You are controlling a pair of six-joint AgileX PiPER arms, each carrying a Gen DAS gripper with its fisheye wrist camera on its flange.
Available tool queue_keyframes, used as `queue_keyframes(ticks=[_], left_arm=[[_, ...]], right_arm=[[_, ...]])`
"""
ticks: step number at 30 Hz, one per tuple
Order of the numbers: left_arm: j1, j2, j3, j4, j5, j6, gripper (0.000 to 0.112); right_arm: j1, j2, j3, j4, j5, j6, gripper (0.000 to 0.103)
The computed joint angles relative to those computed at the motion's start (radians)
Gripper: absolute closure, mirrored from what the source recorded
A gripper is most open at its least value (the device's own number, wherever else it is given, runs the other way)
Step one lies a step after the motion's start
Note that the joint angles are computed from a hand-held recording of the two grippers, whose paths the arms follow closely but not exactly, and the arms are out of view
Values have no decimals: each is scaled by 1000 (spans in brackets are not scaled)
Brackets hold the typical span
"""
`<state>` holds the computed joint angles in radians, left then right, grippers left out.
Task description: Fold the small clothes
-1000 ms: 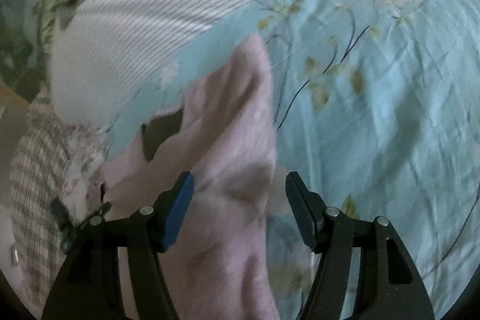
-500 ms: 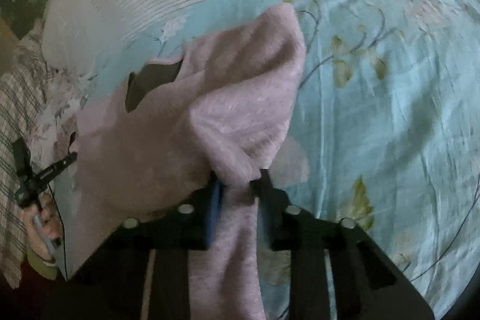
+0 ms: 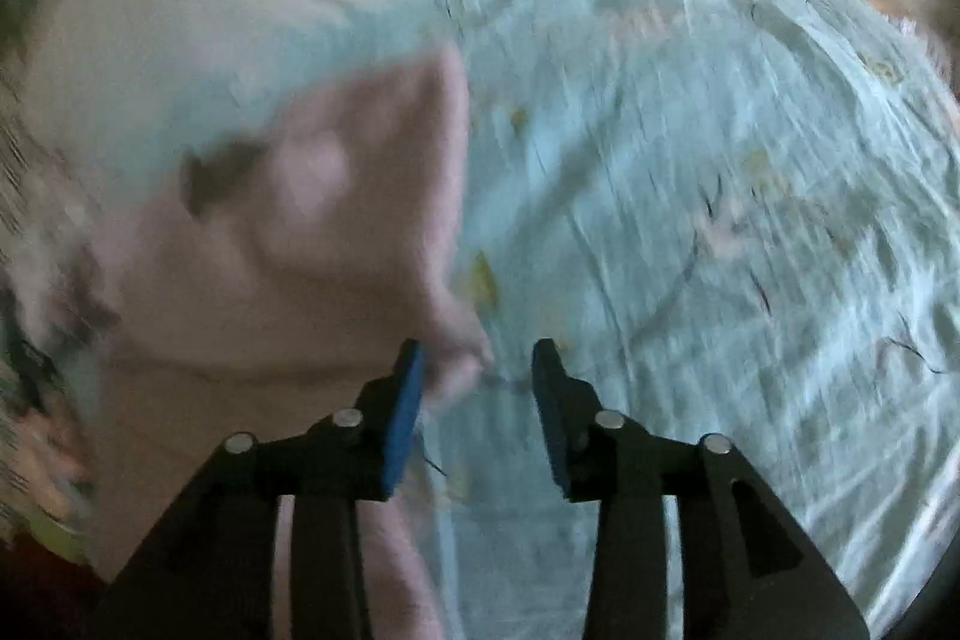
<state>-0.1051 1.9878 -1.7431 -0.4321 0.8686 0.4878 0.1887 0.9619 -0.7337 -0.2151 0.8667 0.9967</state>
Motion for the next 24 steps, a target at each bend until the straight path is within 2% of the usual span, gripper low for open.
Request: queue_keyframes(ticks=[2,5,7,8,9,11,13,15,17,18,20,21,22,23,24], left_arm=[[2,15,-24,-3,21,-11,107],[-14,19,-28,18,16,-23,107],[-18,19,-26,27,14,-22,107],[-18,19,-25,30,15,-20,107],[-17,18,-28,25,18,-14,107],[-14,12,-25,12,10,4,107],[-21,25,-36,31,11,-3,107],[-30,36,-29,73,-5,-25,106],[-10,28,2,36,-4,4,106],[4,17,19,11,-4,26,104],[31,-8,50,-24,1,50,102],[42,-19,64,-38,2,58,100],[56,-39,88,-42,-7,61,100],[65,-54,104,-42,-18,60,99],[80,-66,115,-47,-24,63,94]], right_arm=[[-100,5,-14,60,-77,-111,48],[-259,184,-59,227,-207,-334,48],[-285,290,-88,251,-236,-365,48],[-300,344,-100,286,-249,-407,70],[-294,361,-97,298,-268,-413,97],[-267,338,-107,204,-285,-315,97],[-214,303,-110,40,-277,-132,97],[-199,340,-117,9,-242,-74,95],[-159,385,-152,-54,-143,-13,87],[-120,381,-168,-135,-96,76,79],[23,330,-190,-304,49,264,74],[72,303,-186,-339,66,311,70],[111,267,-176,-333,43,319,66],[128,244,-159,-287,-20,286,54],[135,250,-141,-202,-94,214,45]])
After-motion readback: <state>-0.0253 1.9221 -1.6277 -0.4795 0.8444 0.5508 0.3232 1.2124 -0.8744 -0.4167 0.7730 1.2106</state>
